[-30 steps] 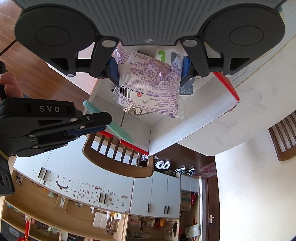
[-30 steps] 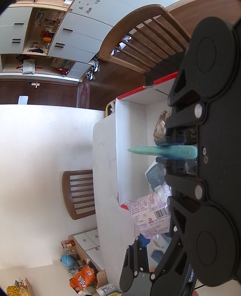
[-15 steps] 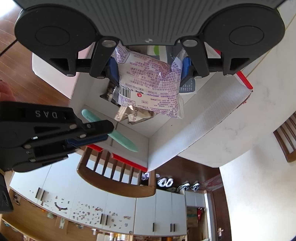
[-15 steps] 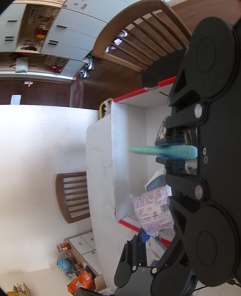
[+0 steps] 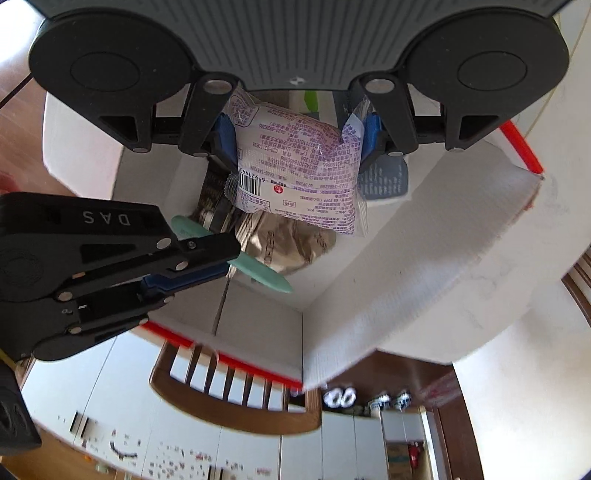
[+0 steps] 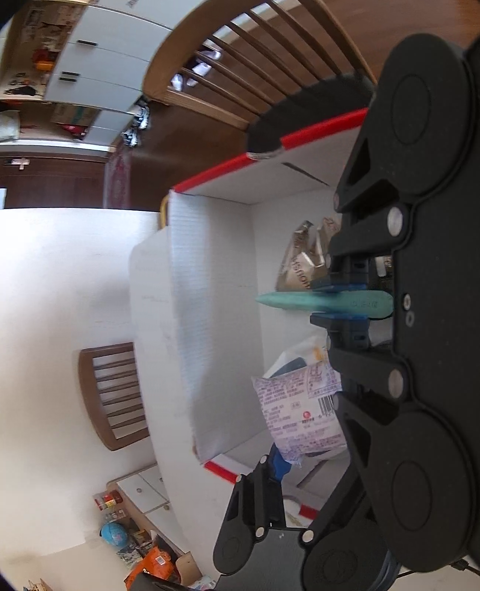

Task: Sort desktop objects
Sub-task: 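Carry the teal toothbrush with the right tool while the left tool carries the bread bag into the box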

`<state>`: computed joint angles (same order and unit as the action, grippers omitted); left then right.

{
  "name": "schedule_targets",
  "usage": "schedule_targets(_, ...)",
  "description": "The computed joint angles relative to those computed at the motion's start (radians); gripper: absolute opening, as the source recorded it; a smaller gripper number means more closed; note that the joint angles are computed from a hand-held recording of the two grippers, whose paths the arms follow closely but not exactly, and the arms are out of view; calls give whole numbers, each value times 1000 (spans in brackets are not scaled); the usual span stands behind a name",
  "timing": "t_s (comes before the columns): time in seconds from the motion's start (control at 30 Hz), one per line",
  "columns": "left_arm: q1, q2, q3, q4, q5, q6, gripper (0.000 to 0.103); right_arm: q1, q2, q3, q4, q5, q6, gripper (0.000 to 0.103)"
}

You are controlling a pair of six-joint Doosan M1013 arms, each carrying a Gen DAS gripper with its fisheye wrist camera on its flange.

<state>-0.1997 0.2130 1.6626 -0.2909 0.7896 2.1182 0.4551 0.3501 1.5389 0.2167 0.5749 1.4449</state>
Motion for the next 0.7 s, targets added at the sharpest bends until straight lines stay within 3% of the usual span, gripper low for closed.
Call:
schedule_targets(0.3,3,31,-23,19,57,-24,62,-6,22,-14,51,62,-102,11)
schedule_targets(0.7,3,65,-53,8,117,-15,63,-8,54,-42,20,132,-85,11)
